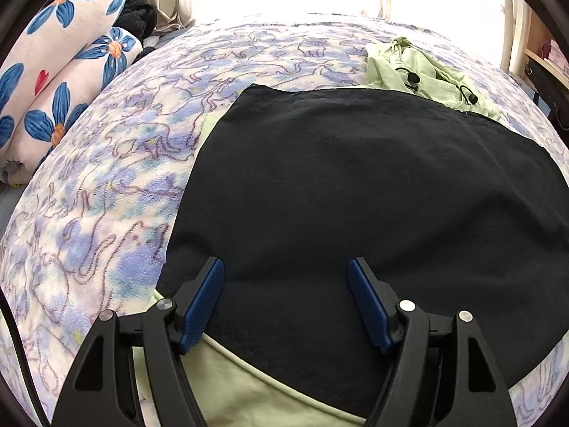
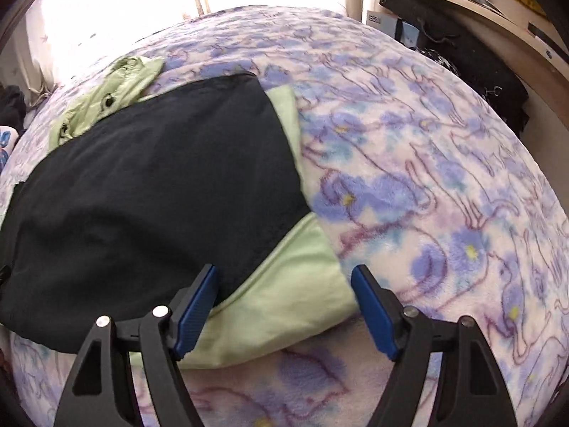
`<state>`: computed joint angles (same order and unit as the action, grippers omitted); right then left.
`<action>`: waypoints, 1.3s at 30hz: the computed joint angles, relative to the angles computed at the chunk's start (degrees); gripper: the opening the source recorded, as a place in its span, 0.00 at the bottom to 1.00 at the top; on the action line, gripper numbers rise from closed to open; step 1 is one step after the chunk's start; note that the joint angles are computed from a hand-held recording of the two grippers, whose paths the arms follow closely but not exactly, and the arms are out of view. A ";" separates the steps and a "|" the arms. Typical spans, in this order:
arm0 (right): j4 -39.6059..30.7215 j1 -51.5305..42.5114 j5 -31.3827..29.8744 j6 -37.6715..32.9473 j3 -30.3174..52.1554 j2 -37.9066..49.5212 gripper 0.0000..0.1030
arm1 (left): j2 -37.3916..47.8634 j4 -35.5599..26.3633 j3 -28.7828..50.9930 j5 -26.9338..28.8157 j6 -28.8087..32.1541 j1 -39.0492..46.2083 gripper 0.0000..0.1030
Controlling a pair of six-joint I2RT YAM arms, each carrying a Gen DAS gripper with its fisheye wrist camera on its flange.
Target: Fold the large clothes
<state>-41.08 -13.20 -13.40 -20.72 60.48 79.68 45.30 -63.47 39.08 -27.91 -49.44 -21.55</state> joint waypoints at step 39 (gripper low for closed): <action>-13.21 27.74 3.17 5.38 45.11 15.60 0.72 | 29.89 -8.29 47.41 3.02 30.62 11.55 0.69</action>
<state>-54.29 14.54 -10.23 -15.34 105.60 95.28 75.19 -71.76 86.49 -24.89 -18.82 -10.00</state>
